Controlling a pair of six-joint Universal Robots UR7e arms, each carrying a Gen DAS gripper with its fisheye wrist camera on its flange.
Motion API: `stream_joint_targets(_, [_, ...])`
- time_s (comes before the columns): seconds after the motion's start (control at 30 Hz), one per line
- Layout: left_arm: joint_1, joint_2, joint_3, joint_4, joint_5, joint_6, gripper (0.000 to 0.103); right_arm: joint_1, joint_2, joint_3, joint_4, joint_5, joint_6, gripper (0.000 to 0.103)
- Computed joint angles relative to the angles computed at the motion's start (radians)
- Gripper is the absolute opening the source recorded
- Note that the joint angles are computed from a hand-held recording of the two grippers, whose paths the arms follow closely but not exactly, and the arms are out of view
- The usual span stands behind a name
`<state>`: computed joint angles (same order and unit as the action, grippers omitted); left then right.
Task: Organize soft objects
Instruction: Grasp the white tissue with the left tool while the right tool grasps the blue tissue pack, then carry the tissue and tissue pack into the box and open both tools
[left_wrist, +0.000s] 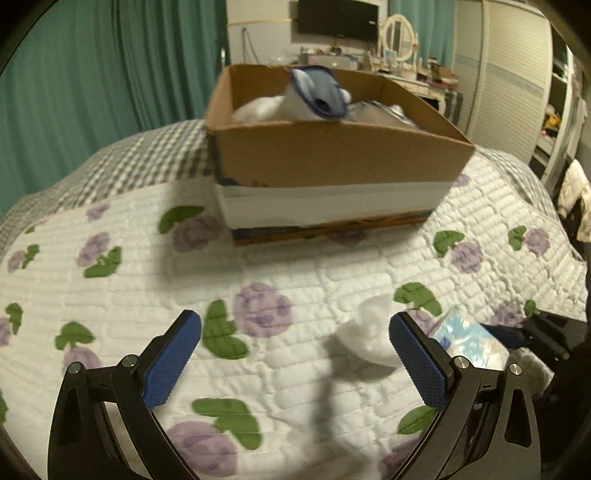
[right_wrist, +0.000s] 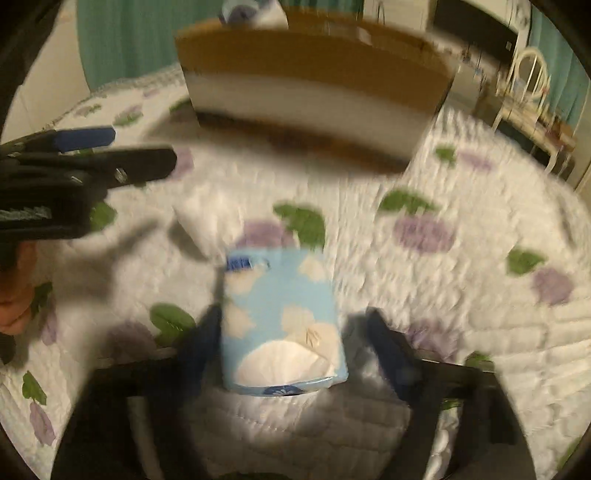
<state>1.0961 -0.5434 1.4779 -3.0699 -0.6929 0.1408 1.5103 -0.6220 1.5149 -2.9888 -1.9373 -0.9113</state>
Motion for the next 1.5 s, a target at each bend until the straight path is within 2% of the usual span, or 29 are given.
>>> stream_joint_targets(0.03, [-0.001,0.007,-0.003,-0.003,-0.011,0.01,0.103,-0.002,-0.002,0.002,-0.002,0.004,0.002,0.051])
stream_joint_targets(0.13, [0.0,0.028,-0.015,-0.028,-0.034,0.052,0.103,-0.006,-0.016,0.006,-0.009,0.001,0.034,0.049])
stream_joint_targets(0.2, [0.002,0.044,-0.031,-0.024,-0.031,0.072,0.103,-0.011,-0.018,-0.003,-0.06,-0.042,0.089,0.048])
stream_joint_targets(0.27, [0.005,0.06,-0.043,-0.003,-0.031,0.074,0.103,-0.022,-0.032,-0.014,-0.052,-0.04,0.145,0.047])
stream_joint_targets(0.37, [0.01,0.078,-0.062,0.035,-0.03,0.064,0.094,-0.031,-0.046,-0.015,-0.038,-0.016,0.179,0.047])
stream_joint_targets(0.43, [0.012,0.094,-0.075,0.042,-0.019,0.07,0.084,-0.025,-0.039,-0.009,-0.066,-0.028,0.158,0.047])
stream_joint_targets(0.5, [0.017,0.098,-0.074,0.032,-0.047,0.083,0.063,-0.02,-0.033,0.001,-0.096,-0.031,0.13,0.047])
stream_joint_targets(0.53, [0.019,0.096,-0.069,0.03,-0.066,0.093,0.057,-0.018,-0.029,0.003,-0.104,-0.03,0.126,0.047])
stream_joint_targets(0.57, [0.019,0.095,-0.063,0.028,-0.08,0.103,0.044,-0.017,-0.03,0.006,-0.109,-0.025,0.122,0.047])
stream_joint_targets(0.67, [0.009,0.091,-0.038,-0.016,-0.09,0.127,0.029,-0.018,-0.033,0.016,-0.128,-0.015,0.104,0.047])
stream_joint_targets(0.97, [-0.012,0.015,0.069,-0.086,-0.076,0.057,0.028,-0.003,-0.05,0.063,-0.203,0.027,0.054,0.047])
stream_joint_targets(1.1, [-0.034,-0.015,0.114,-0.12,-0.059,0.042,0.028,-0.003,-0.074,0.082,-0.177,0.064,0.08,0.047])
stream_joint_targets(1.27, [-0.079,-0.041,0.163,-0.206,0.001,0.055,0.028,0.012,-0.108,0.126,-0.211,0.103,0.071,0.047])
stream_joint_targets(1.5, [-0.15,-0.112,0.251,-0.295,0.047,0.059,0.028,0.042,-0.186,0.226,-0.269,0.166,0.073,0.047])
